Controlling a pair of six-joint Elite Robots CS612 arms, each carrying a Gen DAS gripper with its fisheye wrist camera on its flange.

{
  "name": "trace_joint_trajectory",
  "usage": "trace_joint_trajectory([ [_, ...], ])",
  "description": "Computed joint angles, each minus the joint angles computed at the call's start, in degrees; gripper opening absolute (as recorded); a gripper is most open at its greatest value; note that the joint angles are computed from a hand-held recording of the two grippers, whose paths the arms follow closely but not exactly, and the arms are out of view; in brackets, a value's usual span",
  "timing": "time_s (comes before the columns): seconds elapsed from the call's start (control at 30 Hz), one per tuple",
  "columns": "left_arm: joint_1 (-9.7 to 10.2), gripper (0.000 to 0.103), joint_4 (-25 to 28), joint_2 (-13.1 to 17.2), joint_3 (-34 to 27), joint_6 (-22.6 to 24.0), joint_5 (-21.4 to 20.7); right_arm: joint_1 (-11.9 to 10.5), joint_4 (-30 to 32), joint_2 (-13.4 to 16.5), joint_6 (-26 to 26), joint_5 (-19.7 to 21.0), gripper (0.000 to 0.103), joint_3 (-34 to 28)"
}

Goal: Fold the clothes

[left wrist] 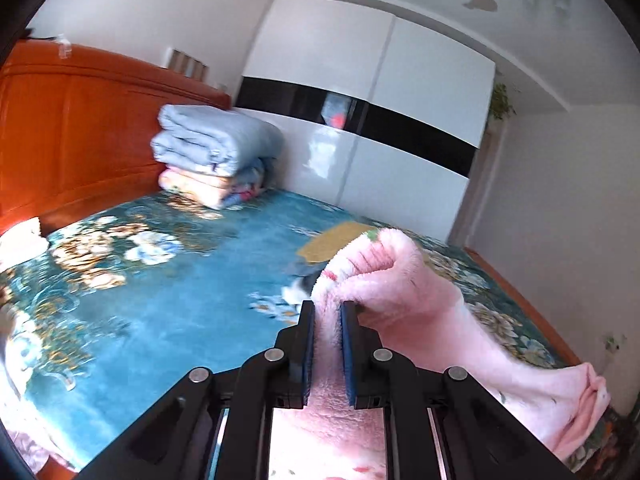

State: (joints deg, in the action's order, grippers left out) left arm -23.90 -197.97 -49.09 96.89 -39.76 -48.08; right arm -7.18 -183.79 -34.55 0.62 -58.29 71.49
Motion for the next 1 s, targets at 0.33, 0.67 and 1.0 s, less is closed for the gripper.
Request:
trace_joint_trajectory([
  [0.33, 9.39, 0.013, 11.0, 8.3, -10.2, -14.9, -11.8, 5.6, 32.5, 13.3, -4.6, -2.1, 0.016, -29.1],
  [0.67, 12.94, 0.014, 23.7, 16.9, -20.1, -26.3, -22.0, 6.9, 41.4, 17.7, -10.8, -8.0, 0.062, -37.2],
  [1.0, 13.06, 0.017, 25.3, 19.2, -22.0, -29.1, -22.9, 7.6, 33.0, 6.1, -34.2, -2.0, 0.077, -13.0],
])
